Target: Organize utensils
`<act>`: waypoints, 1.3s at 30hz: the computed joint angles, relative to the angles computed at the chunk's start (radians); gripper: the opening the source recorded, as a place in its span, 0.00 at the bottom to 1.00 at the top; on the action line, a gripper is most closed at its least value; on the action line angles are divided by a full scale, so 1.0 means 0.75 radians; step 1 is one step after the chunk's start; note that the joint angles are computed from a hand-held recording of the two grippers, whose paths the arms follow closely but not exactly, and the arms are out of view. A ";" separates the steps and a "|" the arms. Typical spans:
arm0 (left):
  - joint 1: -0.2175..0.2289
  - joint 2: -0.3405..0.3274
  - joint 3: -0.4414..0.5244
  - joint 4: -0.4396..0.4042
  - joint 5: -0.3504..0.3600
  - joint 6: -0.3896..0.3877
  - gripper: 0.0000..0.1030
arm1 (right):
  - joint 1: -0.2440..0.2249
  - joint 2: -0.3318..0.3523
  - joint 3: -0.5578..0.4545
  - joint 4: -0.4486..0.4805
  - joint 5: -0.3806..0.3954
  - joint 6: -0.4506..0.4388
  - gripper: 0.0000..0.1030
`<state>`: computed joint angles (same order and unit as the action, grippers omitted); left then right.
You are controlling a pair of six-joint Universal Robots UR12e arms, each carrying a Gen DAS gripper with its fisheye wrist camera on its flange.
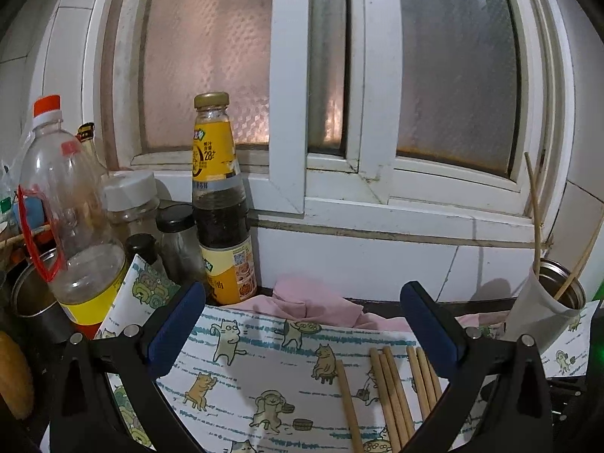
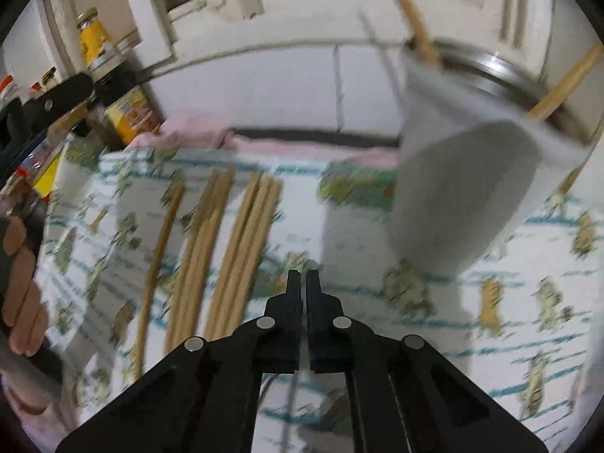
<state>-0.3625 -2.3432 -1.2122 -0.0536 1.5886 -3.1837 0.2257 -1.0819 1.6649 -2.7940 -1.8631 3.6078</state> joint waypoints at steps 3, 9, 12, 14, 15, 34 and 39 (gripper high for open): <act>0.005 -0.002 0.009 -0.031 -0.007 -0.018 1.00 | -0.008 0.003 -0.004 0.004 -0.028 0.029 0.03; 0.021 -0.002 0.022 -0.086 -0.045 -0.074 1.00 | -0.031 -0.026 0.033 -0.037 0.033 0.078 0.03; 0.025 -0.002 0.029 -0.131 -0.063 -0.092 1.00 | -0.051 -0.051 0.063 -0.049 0.130 0.086 0.05; 0.028 -0.002 0.034 -0.155 -0.081 -0.097 1.00 | -0.059 -0.062 0.077 -0.024 0.165 0.088 0.05; 0.030 -0.004 0.036 -0.151 -0.095 -0.091 1.00 | -0.067 -0.066 0.086 -0.013 0.201 0.083 0.05; -0.003 -0.023 0.037 -0.085 0.029 0.058 1.00 | -0.092 -0.045 0.098 -0.060 0.392 0.028 0.19; -0.002 -0.014 0.023 -0.065 0.011 0.053 1.00 | -0.020 -0.026 0.053 0.032 0.169 -0.150 0.19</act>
<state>-0.3636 -2.3535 -1.1952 -0.1024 1.5971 -3.1439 0.2105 -1.1011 1.7045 -2.7702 -1.7367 3.4950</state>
